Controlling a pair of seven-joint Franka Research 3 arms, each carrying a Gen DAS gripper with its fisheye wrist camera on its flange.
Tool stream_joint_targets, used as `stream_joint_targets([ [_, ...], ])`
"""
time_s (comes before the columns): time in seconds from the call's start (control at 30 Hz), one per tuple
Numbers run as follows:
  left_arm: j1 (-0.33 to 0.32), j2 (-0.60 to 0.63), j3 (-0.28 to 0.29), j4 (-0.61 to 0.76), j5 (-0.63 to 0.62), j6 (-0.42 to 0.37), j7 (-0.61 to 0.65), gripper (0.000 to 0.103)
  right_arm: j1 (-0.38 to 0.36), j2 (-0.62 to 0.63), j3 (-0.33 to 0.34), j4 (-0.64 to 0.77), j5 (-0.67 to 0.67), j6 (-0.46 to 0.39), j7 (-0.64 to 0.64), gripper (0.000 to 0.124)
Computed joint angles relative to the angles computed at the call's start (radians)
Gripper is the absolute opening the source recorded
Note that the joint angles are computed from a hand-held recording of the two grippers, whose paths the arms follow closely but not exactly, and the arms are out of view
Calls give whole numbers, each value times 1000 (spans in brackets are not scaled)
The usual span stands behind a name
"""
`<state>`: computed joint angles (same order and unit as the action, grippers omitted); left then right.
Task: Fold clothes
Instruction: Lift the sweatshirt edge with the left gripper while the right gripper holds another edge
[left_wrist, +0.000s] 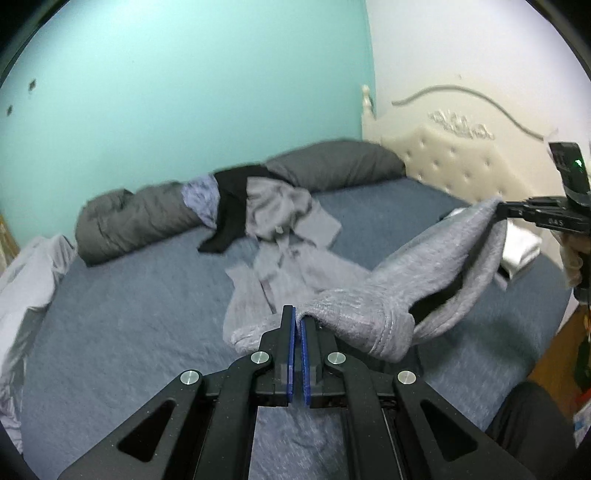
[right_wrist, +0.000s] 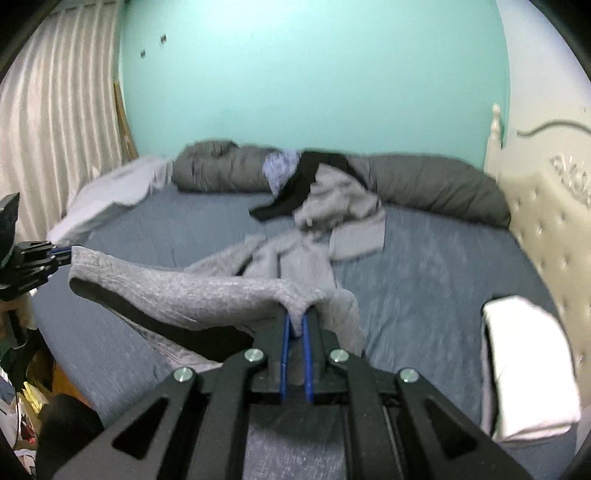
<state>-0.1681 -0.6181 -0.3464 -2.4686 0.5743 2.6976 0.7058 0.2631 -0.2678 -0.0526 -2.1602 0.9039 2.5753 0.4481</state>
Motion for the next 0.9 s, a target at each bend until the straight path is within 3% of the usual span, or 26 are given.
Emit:
stream_joint_targets([
  [0.57,44,-61,5,412,-9,-275,165,2,29,-103,-27,349,-33,-120,160,6],
  [0.9,41,-112,-23,545,-37,-357,222,2,57,-169,-80,416,-4,-186,157,6],
])
